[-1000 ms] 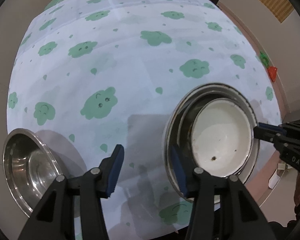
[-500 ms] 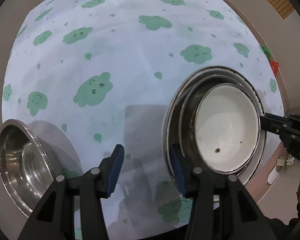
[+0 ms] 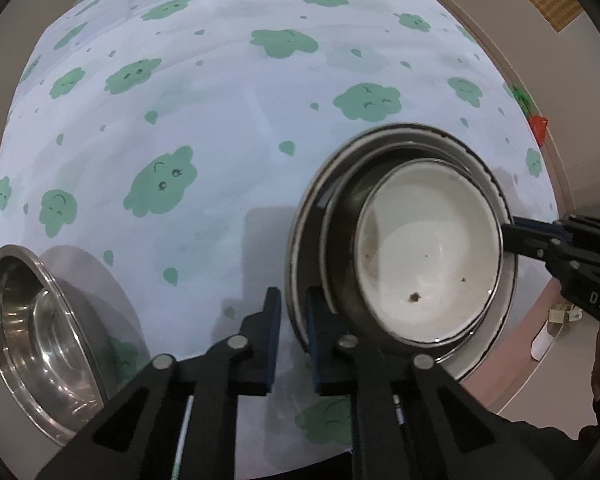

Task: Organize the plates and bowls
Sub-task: 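Close both grippers on opposite rims of the outer steel bowl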

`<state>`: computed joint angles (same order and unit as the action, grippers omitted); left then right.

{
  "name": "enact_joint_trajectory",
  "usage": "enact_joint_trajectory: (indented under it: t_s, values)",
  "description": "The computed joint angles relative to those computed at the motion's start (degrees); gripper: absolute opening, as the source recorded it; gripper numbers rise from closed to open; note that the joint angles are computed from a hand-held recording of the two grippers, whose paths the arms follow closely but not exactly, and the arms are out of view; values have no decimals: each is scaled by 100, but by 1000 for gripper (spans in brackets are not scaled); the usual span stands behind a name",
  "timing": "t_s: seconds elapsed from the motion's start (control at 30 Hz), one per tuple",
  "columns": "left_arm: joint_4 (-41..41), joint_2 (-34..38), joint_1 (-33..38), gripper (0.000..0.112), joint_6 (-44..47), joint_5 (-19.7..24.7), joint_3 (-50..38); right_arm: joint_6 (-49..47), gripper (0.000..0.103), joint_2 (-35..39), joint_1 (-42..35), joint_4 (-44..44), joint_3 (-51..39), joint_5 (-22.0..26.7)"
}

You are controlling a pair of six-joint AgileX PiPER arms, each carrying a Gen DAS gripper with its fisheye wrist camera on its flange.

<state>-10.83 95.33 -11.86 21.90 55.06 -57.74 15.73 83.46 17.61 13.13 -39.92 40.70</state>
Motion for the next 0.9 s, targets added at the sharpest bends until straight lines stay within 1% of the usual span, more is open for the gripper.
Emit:
enact_joint_trajectory:
  t_s: [0.1,0.43,0.9]
  values:
    - [-72,27,23,5,8,40,-23,-143,8,-23,-61,140,37,-30]
    - [-84,-43,67,4,14,62,-39,-54,7,-32,28,107,1,-7]
    - [7,-215,328,4,74,97,-124,261,7,133,357,-211,-569,307]
